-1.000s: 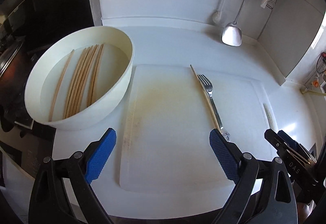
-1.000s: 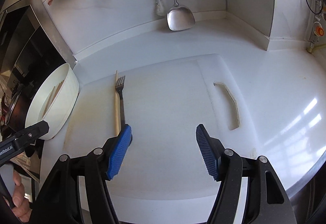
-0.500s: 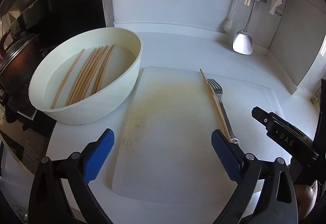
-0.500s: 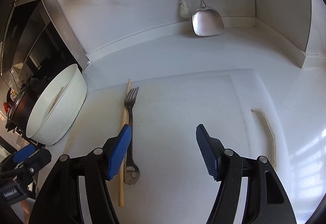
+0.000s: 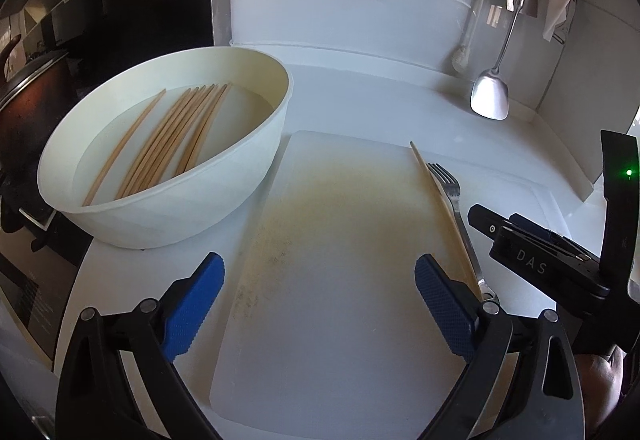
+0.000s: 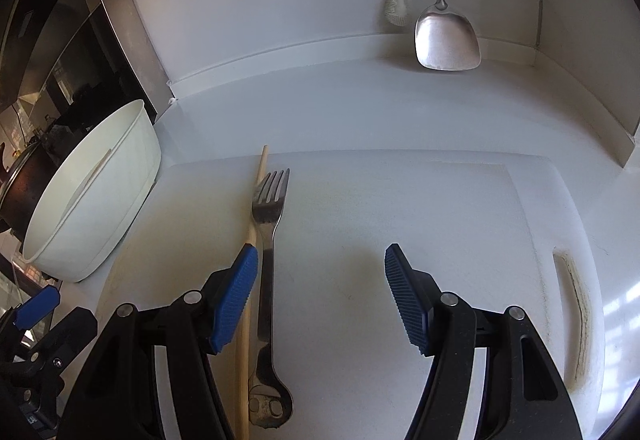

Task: Organize utensils
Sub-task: 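Move both open tools back over the fork and last chopstick on the board, then close the left tool on the last chopstick while the right tool grasps the fork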

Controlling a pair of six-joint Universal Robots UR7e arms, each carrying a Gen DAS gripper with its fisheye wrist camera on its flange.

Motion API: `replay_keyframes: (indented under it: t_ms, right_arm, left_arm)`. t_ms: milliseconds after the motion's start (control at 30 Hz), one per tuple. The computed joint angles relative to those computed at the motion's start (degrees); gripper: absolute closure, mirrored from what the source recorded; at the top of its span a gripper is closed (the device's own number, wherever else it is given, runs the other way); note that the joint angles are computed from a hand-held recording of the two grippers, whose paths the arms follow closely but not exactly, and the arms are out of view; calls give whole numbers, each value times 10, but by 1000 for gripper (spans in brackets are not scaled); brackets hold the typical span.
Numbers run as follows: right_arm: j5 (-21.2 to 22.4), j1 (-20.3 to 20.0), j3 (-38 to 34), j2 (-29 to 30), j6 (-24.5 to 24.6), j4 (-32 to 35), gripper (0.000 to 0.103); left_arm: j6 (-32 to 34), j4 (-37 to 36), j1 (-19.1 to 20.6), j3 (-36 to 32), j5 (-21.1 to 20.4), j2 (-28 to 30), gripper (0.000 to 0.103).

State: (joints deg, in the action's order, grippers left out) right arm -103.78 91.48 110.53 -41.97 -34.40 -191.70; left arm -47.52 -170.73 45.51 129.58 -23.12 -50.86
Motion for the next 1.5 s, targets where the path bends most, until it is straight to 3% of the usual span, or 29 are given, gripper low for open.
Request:
replay_keyframes:
  t_ms: [900, 1000, 1233, 1500]
  right_arm:
    - [-96, 36, -58, 53, -69, -4, 40]
    - [-88, 36, -55, 52, -80, -1, 48]
    - [-69, 26, -43, 41, -77, -5, 87]
    - [-63, 15, -23, 27, -80, -22, 90]
  left_arm:
    - [11, -14, 14, -5, -15, 8, 9]
    - [9, -11, 16, -7, -17, 7, 9]
    - [24, -25, 20, -13, -19, 13, 9]
    - [49, -33, 23, -44, -33, 32, 9]
